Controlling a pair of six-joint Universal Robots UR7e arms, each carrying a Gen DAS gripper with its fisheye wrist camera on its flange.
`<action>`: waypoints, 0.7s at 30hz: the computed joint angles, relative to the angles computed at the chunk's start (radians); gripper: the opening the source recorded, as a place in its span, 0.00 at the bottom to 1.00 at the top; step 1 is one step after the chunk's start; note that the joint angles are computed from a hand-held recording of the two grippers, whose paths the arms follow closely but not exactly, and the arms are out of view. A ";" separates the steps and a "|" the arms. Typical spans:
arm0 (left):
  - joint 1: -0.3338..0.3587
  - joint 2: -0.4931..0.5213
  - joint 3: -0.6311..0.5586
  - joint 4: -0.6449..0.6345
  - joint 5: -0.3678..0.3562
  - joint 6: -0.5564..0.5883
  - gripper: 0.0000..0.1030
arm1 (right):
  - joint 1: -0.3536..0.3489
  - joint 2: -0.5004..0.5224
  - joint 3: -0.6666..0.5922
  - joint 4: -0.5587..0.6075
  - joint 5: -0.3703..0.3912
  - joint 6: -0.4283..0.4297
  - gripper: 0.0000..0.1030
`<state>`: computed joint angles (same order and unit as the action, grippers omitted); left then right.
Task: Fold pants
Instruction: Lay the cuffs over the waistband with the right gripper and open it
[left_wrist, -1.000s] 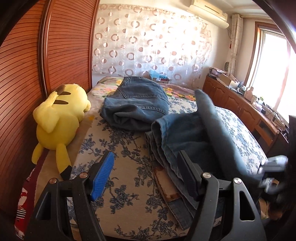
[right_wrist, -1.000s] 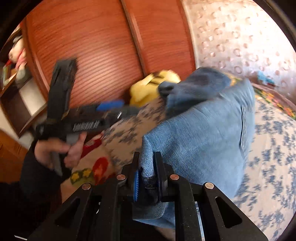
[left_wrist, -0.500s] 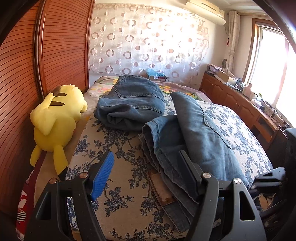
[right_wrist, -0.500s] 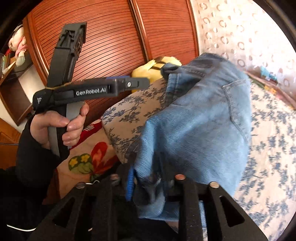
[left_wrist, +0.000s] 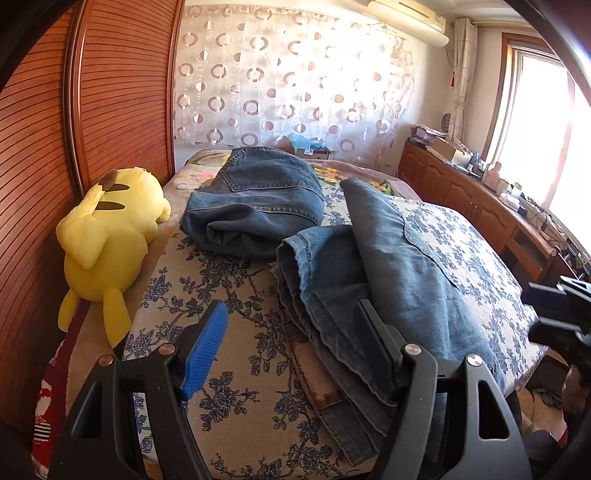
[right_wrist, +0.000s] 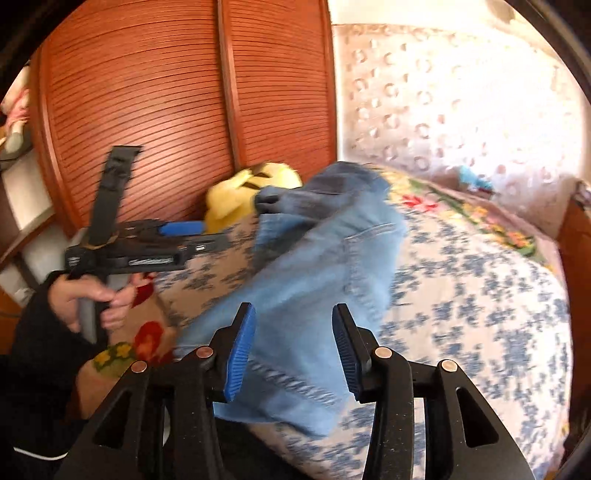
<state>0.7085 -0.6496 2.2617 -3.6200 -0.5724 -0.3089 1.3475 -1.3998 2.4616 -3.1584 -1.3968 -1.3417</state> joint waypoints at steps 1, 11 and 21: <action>0.001 0.002 -0.003 0.000 -0.003 0.004 0.69 | 0.000 0.025 0.004 -0.043 -0.008 0.005 0.44; 0.016 0.019 -0.082 0.032 -0.035 0.095 0.69 | -0.009 0.152 -0.010 -0.090 -0.063 0.053 0.45; 0.089 0.063 -0.275 0.118 -0.152 0.262 0.69 | -0.024 0.163 -0.018 -0.250 -0.047 0.101 0.48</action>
